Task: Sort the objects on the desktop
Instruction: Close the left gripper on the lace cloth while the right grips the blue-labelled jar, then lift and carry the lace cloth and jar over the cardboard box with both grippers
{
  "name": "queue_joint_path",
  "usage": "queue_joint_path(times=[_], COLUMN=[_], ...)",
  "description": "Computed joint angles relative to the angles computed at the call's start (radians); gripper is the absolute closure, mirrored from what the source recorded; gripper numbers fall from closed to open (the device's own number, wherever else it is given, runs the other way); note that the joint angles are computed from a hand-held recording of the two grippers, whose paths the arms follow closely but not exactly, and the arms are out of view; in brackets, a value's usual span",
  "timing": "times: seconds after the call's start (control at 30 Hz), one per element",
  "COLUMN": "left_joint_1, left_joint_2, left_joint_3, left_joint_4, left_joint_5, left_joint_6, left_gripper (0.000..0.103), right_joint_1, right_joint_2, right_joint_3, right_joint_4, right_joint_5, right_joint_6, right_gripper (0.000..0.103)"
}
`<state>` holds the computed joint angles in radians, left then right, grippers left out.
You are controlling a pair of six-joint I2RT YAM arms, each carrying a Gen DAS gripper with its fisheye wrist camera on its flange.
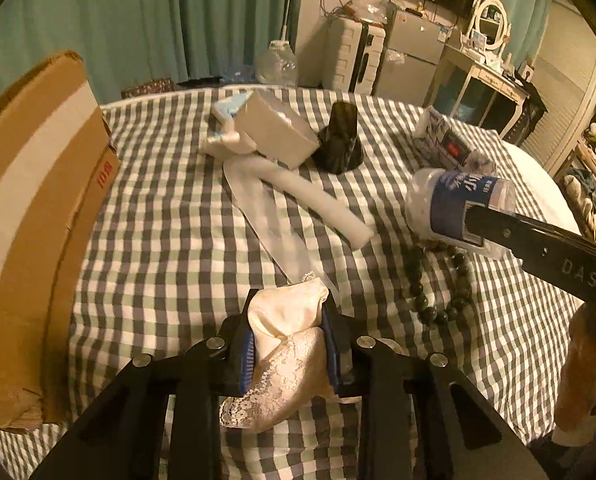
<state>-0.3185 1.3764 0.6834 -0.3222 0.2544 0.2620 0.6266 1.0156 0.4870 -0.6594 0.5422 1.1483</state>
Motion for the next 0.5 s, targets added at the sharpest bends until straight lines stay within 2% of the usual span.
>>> queue_joint_path(times=[0.5], left_joint_1=[0.016], left_joint_2=[-0.151], left_joint_3=[0.052], left_joint_4=[-0.092], left_joint_5=[0.028], left_joint_6=[-0.02], left_gripper=[0.075], right_joint_1=[0.256], right_joint_2=[0.008], right_joint_3=[0.166], right_joint_4=[-0.326], right_joint_5=[0.131], right_joint_6=[0.289], right_gripper=[0.041])
